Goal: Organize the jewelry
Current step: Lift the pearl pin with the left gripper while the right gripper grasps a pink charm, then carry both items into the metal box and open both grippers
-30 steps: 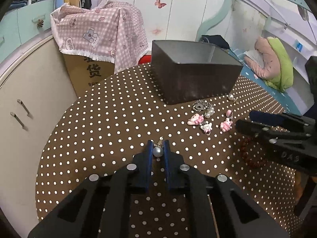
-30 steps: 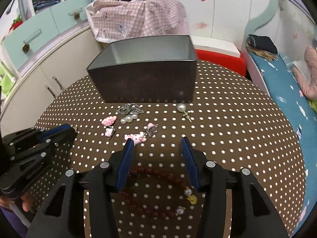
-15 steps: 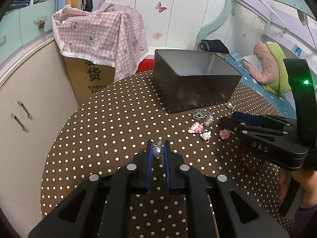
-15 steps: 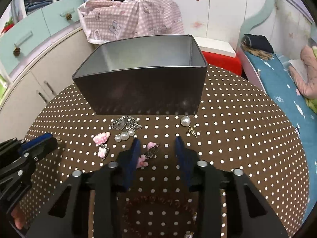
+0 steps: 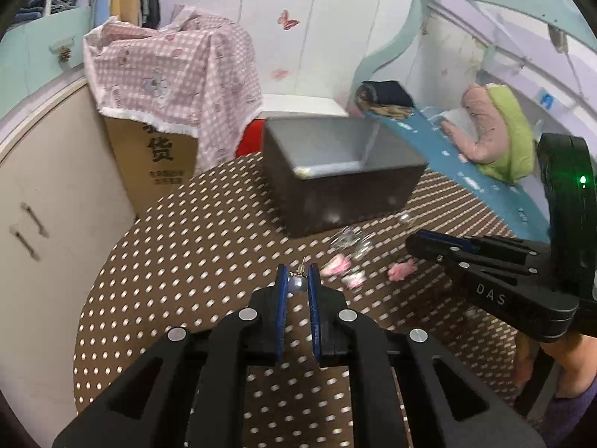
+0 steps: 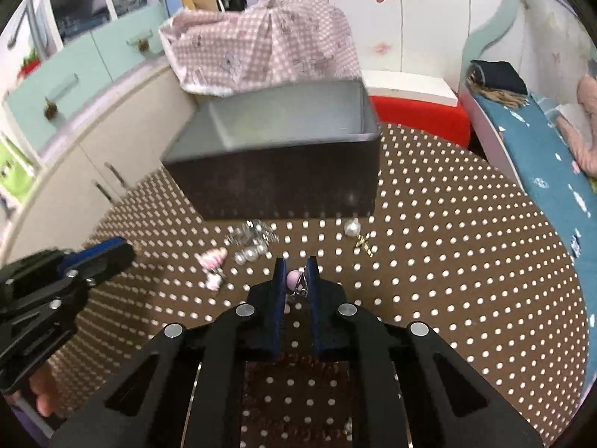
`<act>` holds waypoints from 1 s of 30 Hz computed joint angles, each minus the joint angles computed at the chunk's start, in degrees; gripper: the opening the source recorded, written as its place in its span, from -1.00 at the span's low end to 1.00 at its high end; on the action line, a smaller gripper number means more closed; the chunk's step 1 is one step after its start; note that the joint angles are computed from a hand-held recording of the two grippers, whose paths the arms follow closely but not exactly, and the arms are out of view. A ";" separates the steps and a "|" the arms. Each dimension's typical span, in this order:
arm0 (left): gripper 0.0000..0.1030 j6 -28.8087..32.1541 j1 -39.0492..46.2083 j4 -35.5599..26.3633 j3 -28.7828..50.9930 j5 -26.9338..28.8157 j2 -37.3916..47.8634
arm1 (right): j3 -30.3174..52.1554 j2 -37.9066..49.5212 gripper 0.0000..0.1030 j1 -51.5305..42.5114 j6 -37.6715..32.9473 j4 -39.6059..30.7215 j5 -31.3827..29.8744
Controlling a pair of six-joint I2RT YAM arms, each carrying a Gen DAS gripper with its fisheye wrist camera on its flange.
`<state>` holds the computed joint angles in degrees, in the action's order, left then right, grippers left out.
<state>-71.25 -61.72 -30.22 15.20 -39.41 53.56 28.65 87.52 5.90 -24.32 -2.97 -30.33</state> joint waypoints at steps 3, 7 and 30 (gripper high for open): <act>-0.82 6.40 3.31 0.60 1.32 1.59 -4.22 | 1.89 -3.36 -0.77 -2.55 -1.47 -5.31 -3.32; -0.82 15.10 8.87 3.28 3.51 5.43 -6.71 | 5.32 -6.00 -0.77 -4.27 -2.05 -10.01 -5.51; -0.82 34.42 43.01 20.93 12.27 36.55 16.46 | 19.40 6.46 -0.77 5.36 8.29 -7.93 -0.39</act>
<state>-36.83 -18.70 -9.30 27.48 -2.87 70.02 48.06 93.98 11.26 -16.03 -10.90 -30.73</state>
